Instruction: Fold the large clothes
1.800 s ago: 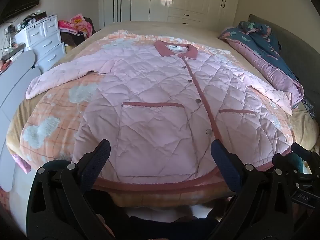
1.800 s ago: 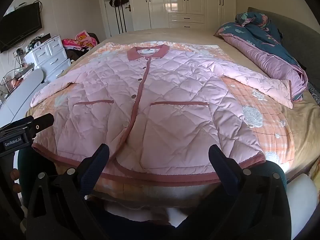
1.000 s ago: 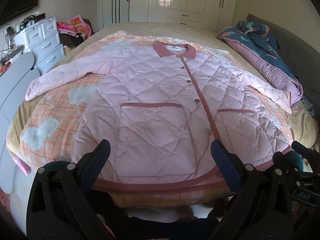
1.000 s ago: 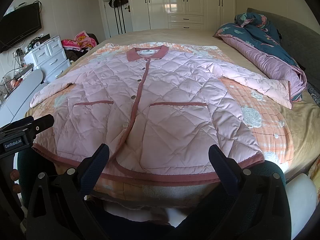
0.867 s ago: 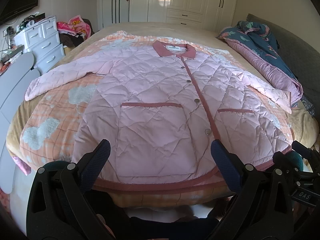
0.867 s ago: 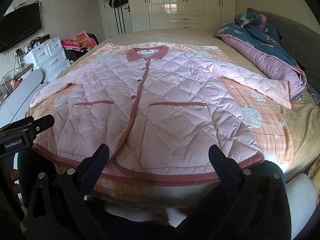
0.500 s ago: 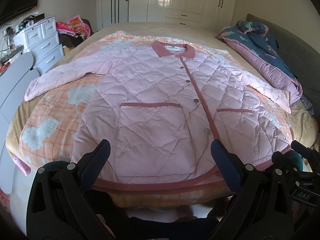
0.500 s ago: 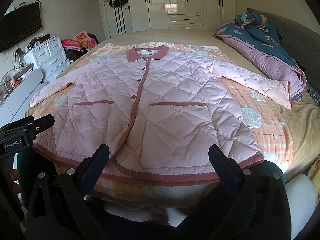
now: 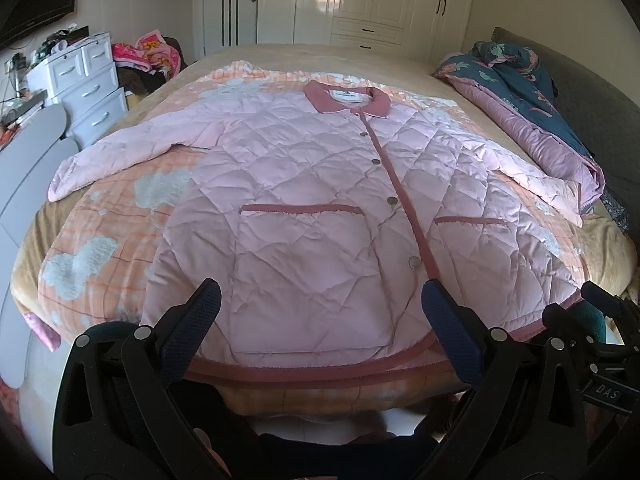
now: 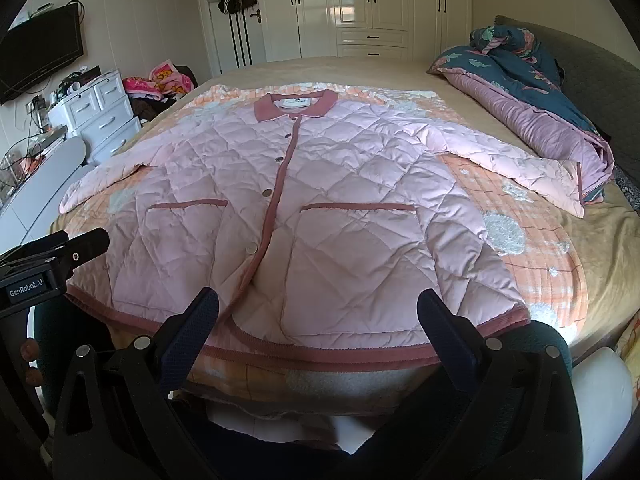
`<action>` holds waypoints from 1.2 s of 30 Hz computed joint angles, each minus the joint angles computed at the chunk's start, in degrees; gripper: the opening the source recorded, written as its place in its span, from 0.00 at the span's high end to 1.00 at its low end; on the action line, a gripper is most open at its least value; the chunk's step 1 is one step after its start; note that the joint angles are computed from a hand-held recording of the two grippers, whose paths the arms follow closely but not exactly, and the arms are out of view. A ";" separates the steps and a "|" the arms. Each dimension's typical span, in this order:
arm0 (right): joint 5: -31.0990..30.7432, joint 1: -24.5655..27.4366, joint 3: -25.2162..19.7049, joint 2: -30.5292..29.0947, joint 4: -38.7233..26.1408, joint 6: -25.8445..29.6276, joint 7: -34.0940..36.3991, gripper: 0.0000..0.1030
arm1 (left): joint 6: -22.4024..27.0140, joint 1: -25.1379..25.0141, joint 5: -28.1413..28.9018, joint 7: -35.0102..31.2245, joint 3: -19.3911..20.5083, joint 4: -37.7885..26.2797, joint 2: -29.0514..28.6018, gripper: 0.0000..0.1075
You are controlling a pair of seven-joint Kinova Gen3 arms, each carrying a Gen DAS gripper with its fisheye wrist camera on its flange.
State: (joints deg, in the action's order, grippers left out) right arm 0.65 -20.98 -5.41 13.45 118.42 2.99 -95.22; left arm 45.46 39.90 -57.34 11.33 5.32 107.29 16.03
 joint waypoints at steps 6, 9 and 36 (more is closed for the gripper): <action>-0.07 -0.04 0.04 0.27 -0.13 -0.10 0.10 0.04 | 0.09 -0.05 0.21 -0.25 0.09 -0.16 0.10 0.13; -0.16 0.64 -0.59 0.16 -0.27 0.31 0.35 0.04 | 0.15 -0.15 0.40 -0.60 0.11 -0.15 -0.18 0.13; -3.16 4.60 -5.42 7.09 -13.11 9.92 5.24 0.04 | -6.10 -4.39 2.85 -5.88 -3.82 -2.18 2.70 0.13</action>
State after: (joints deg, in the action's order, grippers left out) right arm -2.51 -16.37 -10.84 20.54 105.32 12.91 -89.98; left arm 39.36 35.51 -54.49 5.45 1.50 105.11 18.73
